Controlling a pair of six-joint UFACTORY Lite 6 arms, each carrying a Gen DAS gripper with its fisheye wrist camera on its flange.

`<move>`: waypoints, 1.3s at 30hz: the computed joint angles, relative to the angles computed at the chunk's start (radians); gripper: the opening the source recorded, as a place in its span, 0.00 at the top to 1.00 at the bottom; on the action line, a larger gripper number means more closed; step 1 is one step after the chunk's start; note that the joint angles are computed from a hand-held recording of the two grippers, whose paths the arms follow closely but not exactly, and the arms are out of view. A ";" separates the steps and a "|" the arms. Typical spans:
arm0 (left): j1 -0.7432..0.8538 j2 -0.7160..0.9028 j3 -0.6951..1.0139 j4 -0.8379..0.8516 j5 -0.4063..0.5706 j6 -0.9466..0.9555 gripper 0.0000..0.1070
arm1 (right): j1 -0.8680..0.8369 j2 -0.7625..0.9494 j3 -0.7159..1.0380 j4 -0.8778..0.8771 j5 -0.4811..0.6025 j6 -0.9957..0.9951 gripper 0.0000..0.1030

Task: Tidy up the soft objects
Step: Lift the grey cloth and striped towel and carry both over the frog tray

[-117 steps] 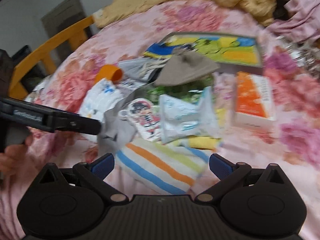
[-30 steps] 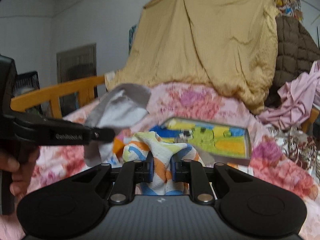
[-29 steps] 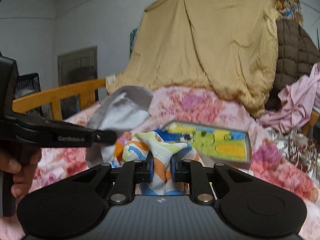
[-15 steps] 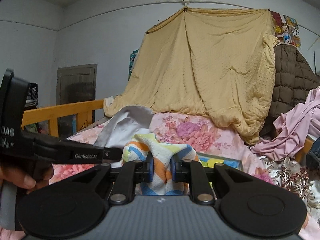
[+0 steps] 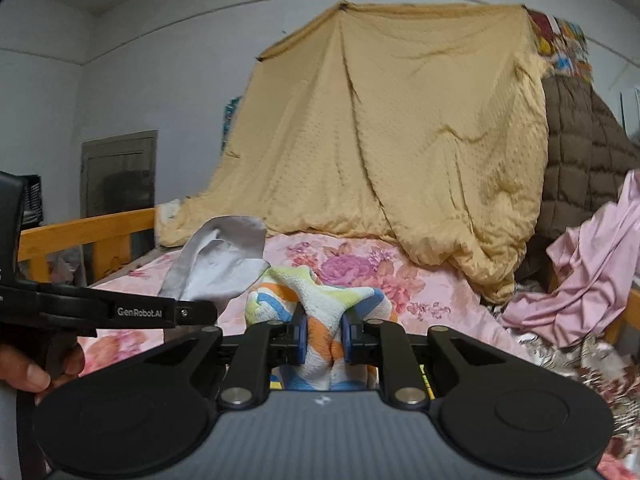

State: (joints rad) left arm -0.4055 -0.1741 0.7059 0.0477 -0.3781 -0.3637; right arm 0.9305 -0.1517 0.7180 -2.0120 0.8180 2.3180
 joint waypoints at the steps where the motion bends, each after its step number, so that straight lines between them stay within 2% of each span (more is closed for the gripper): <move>1: 0.013 0.059 0.042 0.038 -0.009 -0.039 0.96 | -0.053 0.042 0.022 -0.052 -0.031 0.055 0.82; 4: 0.053 0.243 0.169 0.108 -0.045 -0.127 0.96 | -0.166 0.155 0.080 -0.173 -0.091 0.191 0.82; 8: 0.075 0.453 0.343 0.105 -0.056 -0.183 0.96 | -0.272 0.310 0.193 -0.264 -0.148 0.303 0.82; 11: 0.090 0.595 0.504 0.227 -0.016 -0.332 0.96 | -0.318 0.397 0.271 -0.290 -0.187 0.338 0.82; 13: 0.119 0.663 0.577 0.410 -0.009 -0.510 0.96 | -0.345 0.456 0.318 -0.313 -0.211 0.360 0.82; 17: 0.152 0.772 0.679 0.581 0.004 -0.702 0.97 | -0.378 0.545 0.405 -0.290 -0.269 0.361 0.82; 20: 0.161 0.814 0.689 0.534 -0.032 -0.661 0.96 | -0.390 0.590 0.453 -0.235 -0.304 0.315 0.81; 24: 0.169 0.858 0.738 0.628 -0.009 -0.761 0.96 | -0.389 0.615 0.475 -0.156 -0.322 0.237 0.80; 28: 0.160 0.878 0.772 0.712 0.051 -0.841 0.96 | -0.387 0.630 0.479 -0.106 -0.330 0.189 0.80; 30: 0.146 0.878 0.790 0.759 0.112 -0.882 0.96 | -0.384 0.632 0.474 -0.100 -0.327 0.180 0.80; 34: 0.123 0.860 0.794 0.755 0.170 -0.839 0.96 | -0.377 0.634 0.469 -0.101 -0.317 0.172 0.77; 39: 0.109 0.867 0.821 0.972 0.209 -1.030 0.95 | -0.381 0.643 0.489 -0.056 -0.345 0.123 0.68</move>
State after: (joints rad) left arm -0.2963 0.6925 1.5267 1.0194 -0.1689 -1.3937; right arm 0.5496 0.4912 1.2071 -2.0675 0.4728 2.4406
